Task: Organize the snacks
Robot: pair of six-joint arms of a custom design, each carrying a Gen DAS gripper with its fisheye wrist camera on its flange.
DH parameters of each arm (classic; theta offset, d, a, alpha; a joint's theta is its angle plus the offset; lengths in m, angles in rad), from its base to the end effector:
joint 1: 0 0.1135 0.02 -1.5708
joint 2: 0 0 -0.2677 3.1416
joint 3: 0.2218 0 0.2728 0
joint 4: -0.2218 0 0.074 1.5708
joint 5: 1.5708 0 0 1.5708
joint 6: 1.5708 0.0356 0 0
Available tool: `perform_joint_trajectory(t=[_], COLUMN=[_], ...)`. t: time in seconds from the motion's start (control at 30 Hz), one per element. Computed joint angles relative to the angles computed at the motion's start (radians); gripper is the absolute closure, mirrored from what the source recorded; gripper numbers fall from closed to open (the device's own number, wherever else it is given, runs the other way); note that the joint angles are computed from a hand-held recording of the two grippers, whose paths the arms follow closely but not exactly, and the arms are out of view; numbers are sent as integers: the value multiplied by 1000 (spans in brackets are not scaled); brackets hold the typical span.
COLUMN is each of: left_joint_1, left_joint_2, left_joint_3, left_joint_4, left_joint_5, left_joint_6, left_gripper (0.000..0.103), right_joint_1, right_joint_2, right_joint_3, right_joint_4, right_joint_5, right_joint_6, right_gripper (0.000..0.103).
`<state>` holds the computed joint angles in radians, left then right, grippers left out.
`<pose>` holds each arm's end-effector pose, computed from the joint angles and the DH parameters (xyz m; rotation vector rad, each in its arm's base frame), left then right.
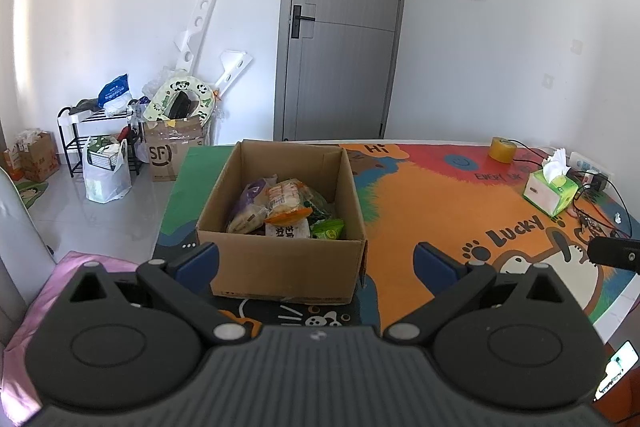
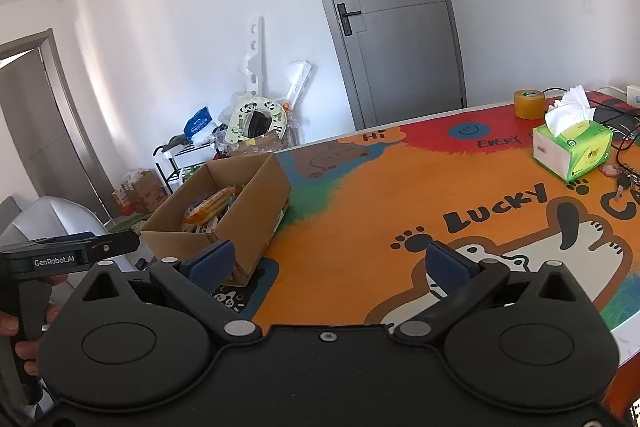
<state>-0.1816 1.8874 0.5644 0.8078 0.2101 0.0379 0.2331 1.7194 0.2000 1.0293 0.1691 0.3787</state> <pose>0.3149 -0.0654 0.0710 0.3556 2.0575 -0.3064 0.2247 0.0472 0.0642 0.2539 2.0439 0.2054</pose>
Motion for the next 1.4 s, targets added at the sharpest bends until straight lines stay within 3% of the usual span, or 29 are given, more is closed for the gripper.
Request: perform_joint_trajectory(t=[1.4], left_joint_1=[13], left_joint_2=[20], left_joint_3=[19], left_joint_4=[-26], left_joint_5=[29], left_joint_6=[-2], left_gripper=[0], right_joint_1=[15], right_joint_2=[15], right_joint_3=[11], right_joint_4=[-12], right_joint_5=[32], right_joint_6=[-11], right_gripper=[0])
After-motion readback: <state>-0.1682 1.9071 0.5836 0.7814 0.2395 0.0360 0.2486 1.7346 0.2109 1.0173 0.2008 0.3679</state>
